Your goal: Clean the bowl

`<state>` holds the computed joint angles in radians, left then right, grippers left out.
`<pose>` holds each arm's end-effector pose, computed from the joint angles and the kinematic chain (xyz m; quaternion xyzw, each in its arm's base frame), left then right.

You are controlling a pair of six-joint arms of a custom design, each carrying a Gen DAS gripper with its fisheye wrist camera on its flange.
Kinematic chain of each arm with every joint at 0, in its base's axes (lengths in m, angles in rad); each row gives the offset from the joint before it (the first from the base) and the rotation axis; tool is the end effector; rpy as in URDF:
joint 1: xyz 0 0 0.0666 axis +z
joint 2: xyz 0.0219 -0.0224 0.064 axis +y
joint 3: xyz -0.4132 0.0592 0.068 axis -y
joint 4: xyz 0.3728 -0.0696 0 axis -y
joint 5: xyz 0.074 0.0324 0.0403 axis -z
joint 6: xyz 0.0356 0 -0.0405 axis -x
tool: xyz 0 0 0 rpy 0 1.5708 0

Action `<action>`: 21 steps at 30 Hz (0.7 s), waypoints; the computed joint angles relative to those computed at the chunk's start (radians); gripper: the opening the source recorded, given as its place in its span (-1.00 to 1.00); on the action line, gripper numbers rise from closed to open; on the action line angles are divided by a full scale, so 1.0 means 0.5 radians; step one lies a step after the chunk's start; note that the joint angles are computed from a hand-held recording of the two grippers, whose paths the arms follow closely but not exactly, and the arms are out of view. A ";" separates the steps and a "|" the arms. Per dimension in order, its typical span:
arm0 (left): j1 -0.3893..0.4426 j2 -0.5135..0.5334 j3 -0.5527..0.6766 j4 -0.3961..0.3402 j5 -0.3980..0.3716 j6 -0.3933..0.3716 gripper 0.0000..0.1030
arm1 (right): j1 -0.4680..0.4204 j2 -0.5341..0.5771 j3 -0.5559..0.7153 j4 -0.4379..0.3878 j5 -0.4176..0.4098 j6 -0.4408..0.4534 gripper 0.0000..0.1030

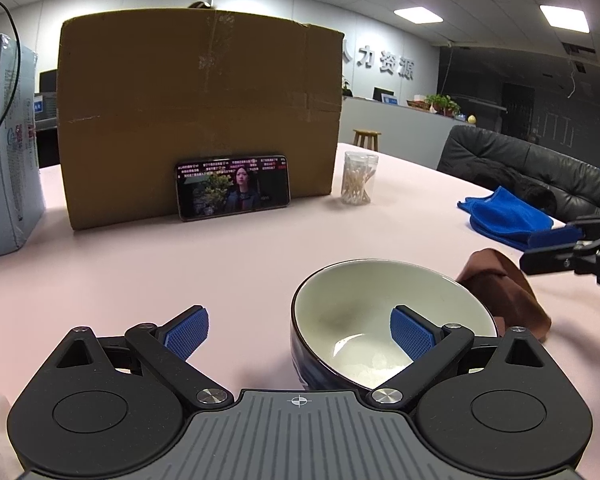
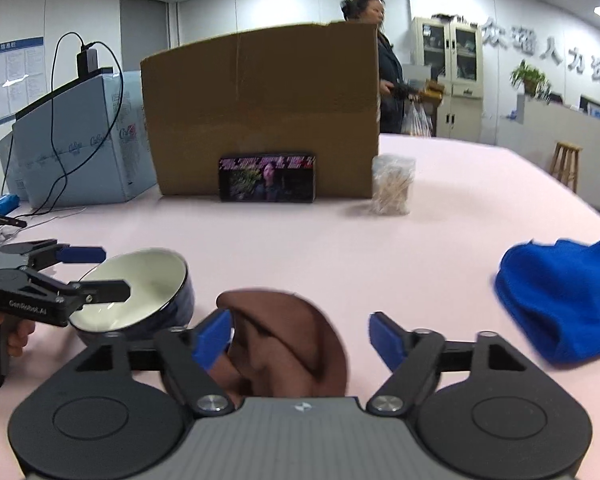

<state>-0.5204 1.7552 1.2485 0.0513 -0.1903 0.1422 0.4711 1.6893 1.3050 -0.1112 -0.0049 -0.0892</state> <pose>0.5135 -0.2870 0.2953 0.1094 0.8390 -0.0951 0.5244 0.5171 0.2631 0.3408 -0.1642 0.8431 0.1436 0.4916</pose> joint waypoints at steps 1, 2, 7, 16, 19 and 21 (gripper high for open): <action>-0.001 -0.002 -0.005 0.011 -0.003 0.000 0.92 | 0.000 -0.006 -0.018 0.062 0.018 0.003 0.80; 0.001 -0.008 -0.016 0.034 -0.002 -0.001 0.92 | -0.001 -0.009 -0.034 0.123 0.036 0.000 0.90; 0.007 -0.051 -0.110 0.264 -0.063 0.031 0.93 | -0.003 0.016 -0.104 0.508 0.142 0.042 1.00; 0.033 -0.073 -0.264 0.787 -0.446 0.180 1.00 | -0.074 0.263 0.018 0.876 0.287 -0.062 1.00; 0.023 -0.052 -0.268 0.895 -0.594 0.120 1.00 | -0.100 0.328 0.063 0.927 0.285 -0.112 1.00; 0.014 -0.038 -0.269 0.958 -0.660 0.068 1.00 | -0.105 0.373 0.099 0.956 0.313 -0.079 1.00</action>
